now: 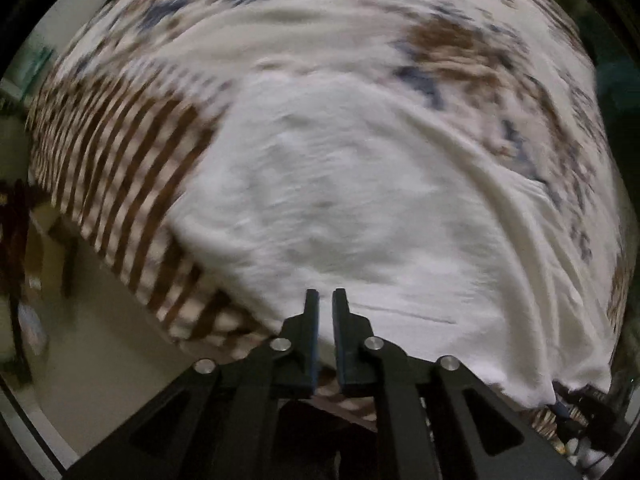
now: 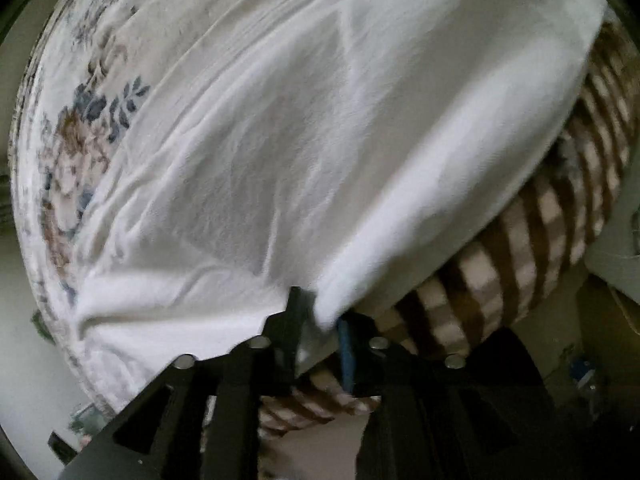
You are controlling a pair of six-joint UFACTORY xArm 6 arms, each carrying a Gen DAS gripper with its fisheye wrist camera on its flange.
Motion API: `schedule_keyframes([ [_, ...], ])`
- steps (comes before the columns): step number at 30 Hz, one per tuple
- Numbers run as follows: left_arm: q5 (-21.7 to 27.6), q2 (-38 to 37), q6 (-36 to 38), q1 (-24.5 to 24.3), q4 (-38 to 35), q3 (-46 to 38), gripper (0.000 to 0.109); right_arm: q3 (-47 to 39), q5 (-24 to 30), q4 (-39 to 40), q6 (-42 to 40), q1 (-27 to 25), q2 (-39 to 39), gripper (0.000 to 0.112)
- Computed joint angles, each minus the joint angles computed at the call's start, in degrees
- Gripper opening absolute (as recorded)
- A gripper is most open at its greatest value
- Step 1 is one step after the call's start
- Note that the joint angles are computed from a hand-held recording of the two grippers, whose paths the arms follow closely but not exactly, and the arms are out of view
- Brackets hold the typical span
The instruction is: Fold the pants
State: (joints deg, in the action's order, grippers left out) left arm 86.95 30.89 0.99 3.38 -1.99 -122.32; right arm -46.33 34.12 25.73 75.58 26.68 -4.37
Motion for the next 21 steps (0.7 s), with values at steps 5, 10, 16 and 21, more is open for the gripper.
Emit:
schedule_keyframes([
  [5,1.40,3.91,3.49,-7.27,-0.41,-8.16,0.065,5.34,-0.15,-3.00,-1.49,-2.58,-10.47,0.048],
  [10,6.51,9.48,4.77,-15.85,-1.65,-18.93,0.072,12.42,10.91,-14.13,1.10,-13.86,-27.50,0.048],
  [16,11.34,14.37,0.49,-26.78,-1.97,-25.50,0.073,16.30,24.52,-20.86,-17.52,-41.78,-38.41,0.049],
  [21,13.34,16.19,-4.20,-33.64,-1.78,-22.10,0.073,17.83,22.30,-11.05,-43.14,-61.58,-29.26,0.050],
])
